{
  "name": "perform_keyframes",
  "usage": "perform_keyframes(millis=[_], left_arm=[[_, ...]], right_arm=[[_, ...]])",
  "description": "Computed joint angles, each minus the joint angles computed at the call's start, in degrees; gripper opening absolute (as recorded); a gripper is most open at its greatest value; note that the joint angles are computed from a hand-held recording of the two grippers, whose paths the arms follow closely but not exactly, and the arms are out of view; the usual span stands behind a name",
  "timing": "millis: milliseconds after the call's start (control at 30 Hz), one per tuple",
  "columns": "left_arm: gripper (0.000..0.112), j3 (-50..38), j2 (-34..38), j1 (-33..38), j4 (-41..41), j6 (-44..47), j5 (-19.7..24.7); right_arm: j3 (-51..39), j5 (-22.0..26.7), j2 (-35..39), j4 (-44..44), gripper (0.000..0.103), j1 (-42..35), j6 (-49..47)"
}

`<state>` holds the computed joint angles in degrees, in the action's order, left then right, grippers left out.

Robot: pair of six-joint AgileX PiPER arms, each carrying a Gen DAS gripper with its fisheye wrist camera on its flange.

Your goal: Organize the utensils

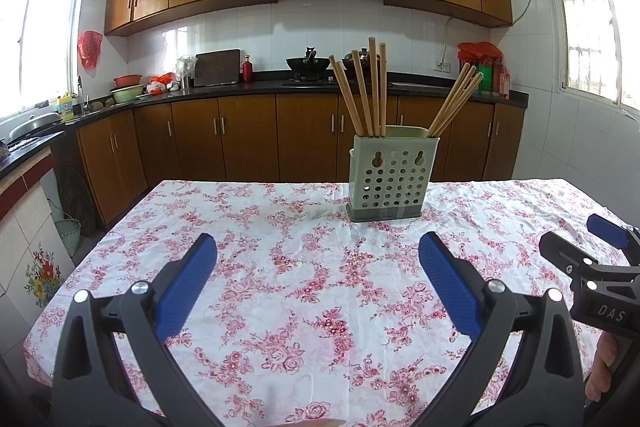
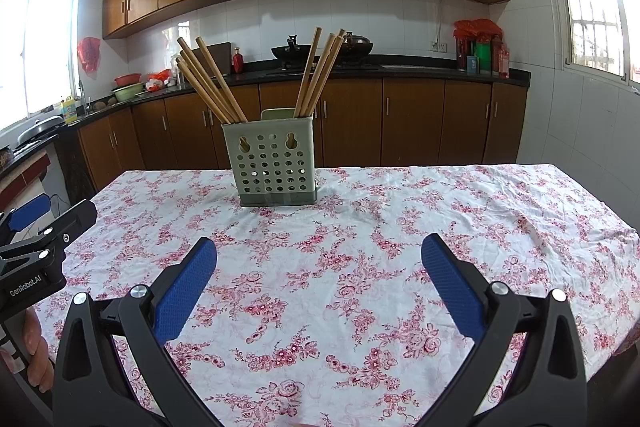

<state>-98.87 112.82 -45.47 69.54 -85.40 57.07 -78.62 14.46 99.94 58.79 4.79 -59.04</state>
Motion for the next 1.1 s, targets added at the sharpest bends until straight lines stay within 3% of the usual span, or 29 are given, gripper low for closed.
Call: perform_keyframes(millis=[1100], left_arm=[[0.099,-0.19,0.75,-0.3,0.11,-0.79,0.16]], right_arm=[[0.36,-0.7,-0.03,-0.51,0.101,0.47,1.17]])
